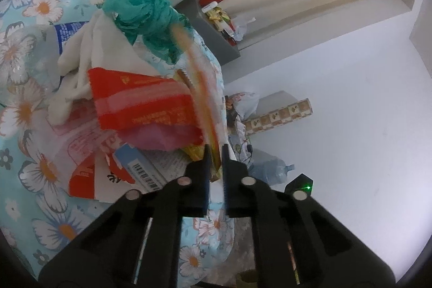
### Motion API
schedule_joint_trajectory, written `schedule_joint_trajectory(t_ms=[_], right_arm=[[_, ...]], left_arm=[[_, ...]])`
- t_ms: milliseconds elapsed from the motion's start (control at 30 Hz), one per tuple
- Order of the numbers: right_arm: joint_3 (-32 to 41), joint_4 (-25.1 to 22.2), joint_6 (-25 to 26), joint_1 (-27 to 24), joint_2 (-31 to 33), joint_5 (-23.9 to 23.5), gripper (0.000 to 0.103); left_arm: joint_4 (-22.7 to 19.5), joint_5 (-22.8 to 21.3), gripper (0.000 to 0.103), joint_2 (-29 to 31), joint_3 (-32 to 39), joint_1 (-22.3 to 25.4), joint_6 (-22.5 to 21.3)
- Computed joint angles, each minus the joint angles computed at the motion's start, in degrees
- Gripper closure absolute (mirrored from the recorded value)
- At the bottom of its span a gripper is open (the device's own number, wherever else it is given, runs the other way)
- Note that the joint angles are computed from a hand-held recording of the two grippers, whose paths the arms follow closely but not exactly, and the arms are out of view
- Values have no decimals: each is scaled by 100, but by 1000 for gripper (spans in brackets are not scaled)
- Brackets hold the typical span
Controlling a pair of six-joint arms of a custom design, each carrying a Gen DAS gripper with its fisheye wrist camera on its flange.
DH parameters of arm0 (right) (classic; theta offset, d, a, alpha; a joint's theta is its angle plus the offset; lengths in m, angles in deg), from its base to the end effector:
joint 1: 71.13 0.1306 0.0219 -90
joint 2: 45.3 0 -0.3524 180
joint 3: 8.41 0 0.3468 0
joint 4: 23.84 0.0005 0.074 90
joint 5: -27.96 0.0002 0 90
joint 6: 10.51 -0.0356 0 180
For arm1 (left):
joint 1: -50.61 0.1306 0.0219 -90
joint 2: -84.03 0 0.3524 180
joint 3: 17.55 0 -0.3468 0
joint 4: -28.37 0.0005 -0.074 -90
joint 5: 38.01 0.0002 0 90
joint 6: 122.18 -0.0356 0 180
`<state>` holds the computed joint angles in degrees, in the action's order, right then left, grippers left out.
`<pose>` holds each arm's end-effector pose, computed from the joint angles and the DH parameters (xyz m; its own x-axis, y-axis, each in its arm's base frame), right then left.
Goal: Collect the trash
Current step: 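Grasp the red snack packet from the pile with the left tool, then carry the tissue and red packet over the blue wastebasket and open both tools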
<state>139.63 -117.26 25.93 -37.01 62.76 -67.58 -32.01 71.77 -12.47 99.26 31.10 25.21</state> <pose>0.3808 0.2615 0.6004 -0.8824 0.3693 -0.2914 0.1751 0.8327 0.5253 0.3422 -0.1345 0.6221 -0.7352 -0.5805 -0.3502 -0.0389 0.5518 -0.8331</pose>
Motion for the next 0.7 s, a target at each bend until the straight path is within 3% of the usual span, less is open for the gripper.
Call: schedule_joint_trajectory(t_ms=[400,533,700], right_arm=[[79,213,21,67,-231,275,101],[-53,314,-30,59,-475,437,101],[-451,432,-179,-16,-1008,796,101]], left_arm=[[399,-151,101,-158,179,-395,-708],[211,-340,101,-15,572,-620,-1197],[-368,-518,101,464,1420,-934,-1831]])
